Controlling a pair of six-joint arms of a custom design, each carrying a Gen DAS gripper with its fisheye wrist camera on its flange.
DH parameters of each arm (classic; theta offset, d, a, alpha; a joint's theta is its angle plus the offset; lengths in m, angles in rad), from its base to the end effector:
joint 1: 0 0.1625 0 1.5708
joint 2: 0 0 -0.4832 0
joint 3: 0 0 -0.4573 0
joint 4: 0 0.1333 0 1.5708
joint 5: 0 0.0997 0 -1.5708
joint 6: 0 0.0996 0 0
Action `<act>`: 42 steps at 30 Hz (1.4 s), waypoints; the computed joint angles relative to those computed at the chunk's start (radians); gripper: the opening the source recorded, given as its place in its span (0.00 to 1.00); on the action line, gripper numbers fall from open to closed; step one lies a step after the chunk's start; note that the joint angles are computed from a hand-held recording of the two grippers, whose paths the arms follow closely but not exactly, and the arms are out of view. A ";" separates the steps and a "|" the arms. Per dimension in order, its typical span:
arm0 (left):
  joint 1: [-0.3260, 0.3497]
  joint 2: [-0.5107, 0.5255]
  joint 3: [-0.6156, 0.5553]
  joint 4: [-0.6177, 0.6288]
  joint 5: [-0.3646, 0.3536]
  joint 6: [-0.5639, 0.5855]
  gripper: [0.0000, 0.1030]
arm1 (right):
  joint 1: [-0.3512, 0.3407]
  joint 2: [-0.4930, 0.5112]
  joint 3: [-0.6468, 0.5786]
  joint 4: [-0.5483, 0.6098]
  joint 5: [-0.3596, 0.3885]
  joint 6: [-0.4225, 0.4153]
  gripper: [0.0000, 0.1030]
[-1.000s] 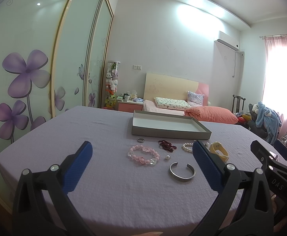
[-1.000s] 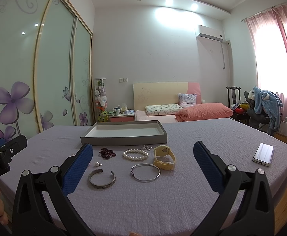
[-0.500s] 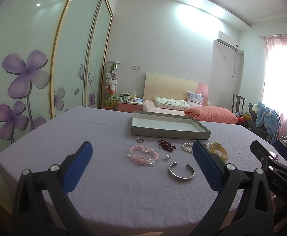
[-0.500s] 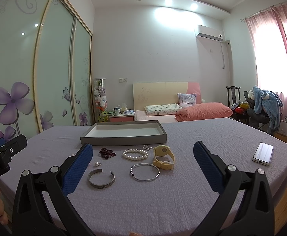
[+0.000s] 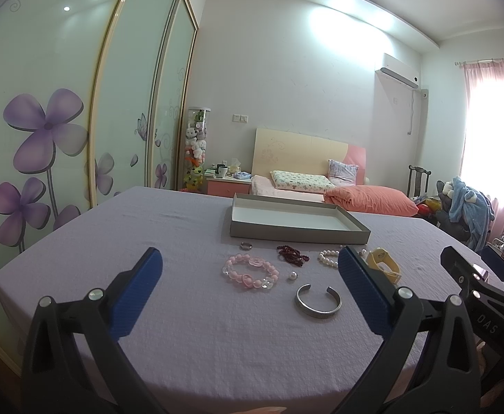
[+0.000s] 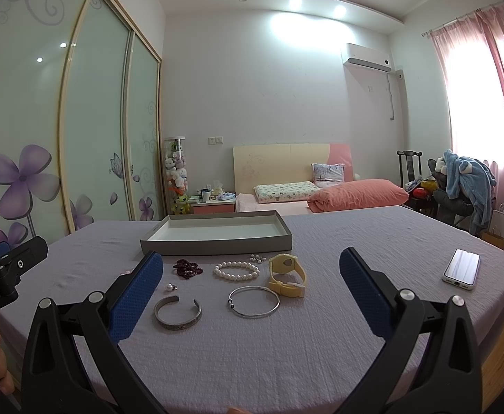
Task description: Organize jewelry
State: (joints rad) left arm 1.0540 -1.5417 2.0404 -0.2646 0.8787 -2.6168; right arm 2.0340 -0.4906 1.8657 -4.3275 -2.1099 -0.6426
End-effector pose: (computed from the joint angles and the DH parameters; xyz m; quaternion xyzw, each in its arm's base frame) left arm -0.0597 -0.5034 0.3120 0.1850 0.7450 -0.5819 0.2685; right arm 0.3496 -0.5160 0.0234 0.2457 -0.7213 0.5933 0.2594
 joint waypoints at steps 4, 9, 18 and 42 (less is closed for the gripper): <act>0.000 0.000 0.000 -0.001 0.001 0.001 0.96 | 0.002 0.001 -0.001 0.001 -0.001 0.000 0.98; 0.000 -0.001 0.000 -0.001 0.001 0.001 0.96 | -0.001 0.000 0.000 -0.001 0.002 -0.002 0.98; -0.003 -0.004 0.002 -0.001 0.000 0.002 0.96 | 0.003 -0.008 0.014 -0.006 0.003 -0.007 0.98; 0.054 0.104 -0.122 0.123 -0.015 -0.045 0.96 | -0.046 -0.023 -0.035 0.264 -0.060 0.135 0.98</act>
State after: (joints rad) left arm 1.1079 -1.4375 1.9184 -0.1413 0.8635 -2.6620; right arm 1.9881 -0.5140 1.8311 -4.0632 -2.1698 -0.5073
